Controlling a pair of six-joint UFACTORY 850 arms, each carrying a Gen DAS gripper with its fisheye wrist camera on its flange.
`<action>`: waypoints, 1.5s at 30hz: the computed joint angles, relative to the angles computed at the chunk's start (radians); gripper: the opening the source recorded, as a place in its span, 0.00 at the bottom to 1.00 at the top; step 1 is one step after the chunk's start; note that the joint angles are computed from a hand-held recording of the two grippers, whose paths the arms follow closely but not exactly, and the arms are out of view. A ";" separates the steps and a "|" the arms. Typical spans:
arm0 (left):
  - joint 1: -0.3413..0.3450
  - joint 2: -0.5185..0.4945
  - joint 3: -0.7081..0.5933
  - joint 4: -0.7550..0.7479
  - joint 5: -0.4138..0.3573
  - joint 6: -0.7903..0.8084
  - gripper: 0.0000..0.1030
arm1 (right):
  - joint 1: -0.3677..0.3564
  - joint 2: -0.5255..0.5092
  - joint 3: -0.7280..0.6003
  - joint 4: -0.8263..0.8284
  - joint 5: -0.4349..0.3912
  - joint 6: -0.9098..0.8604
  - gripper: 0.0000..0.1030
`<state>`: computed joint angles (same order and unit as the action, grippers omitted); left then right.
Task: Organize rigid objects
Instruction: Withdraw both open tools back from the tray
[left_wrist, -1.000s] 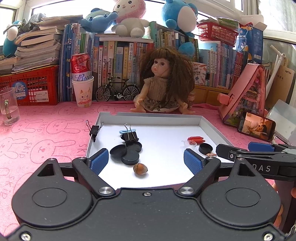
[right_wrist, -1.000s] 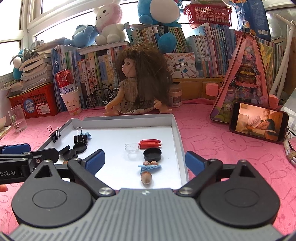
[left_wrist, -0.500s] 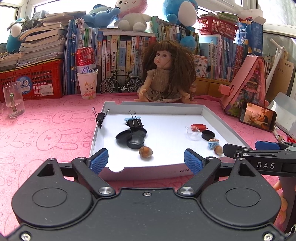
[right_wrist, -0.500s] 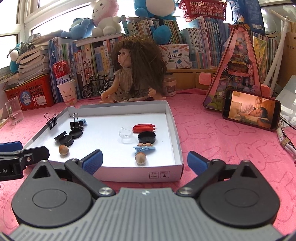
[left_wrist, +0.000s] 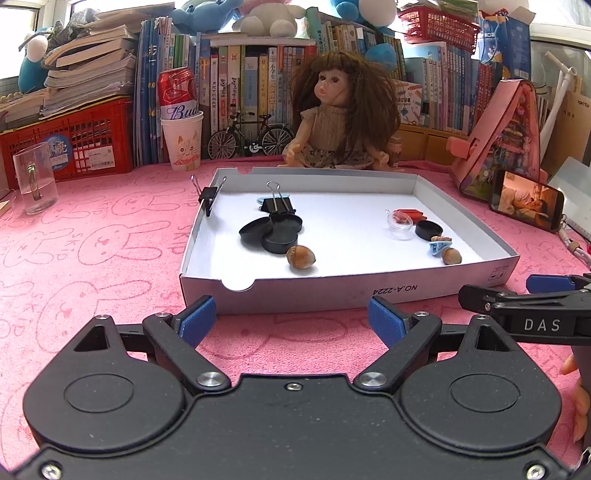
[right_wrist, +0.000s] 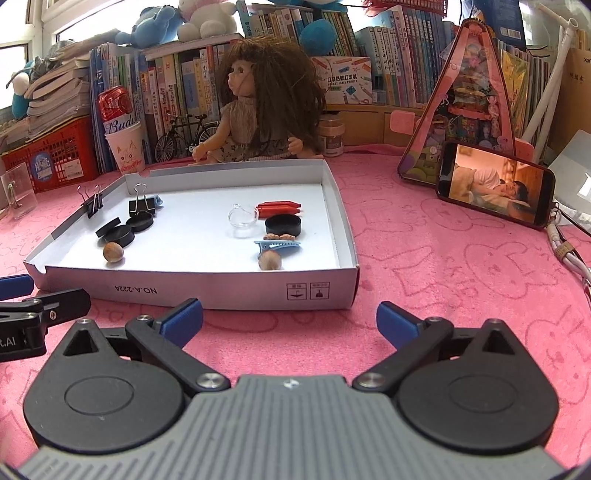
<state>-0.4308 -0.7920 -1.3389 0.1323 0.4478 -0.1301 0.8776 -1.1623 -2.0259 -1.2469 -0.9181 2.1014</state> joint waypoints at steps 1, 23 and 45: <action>-0.001 -0.003 -0.003 -0.013 -0.006 0.009 0.86 | -0.002 -0.002 -0.004 0.011 0.008 -0.014 1.00; -0.022 -0.041 -0.067 -0.256 -0.114 0.225 1.00 | -0.010 -0.047 -0.094 0.122 -0.007 -0.160 1.00; -0.021 -0.042 -0.069 -0.255 -0.115 0.224 1.00 | -0.011 -0.046 -0.092 0.121 -0.007 -0.160 1.00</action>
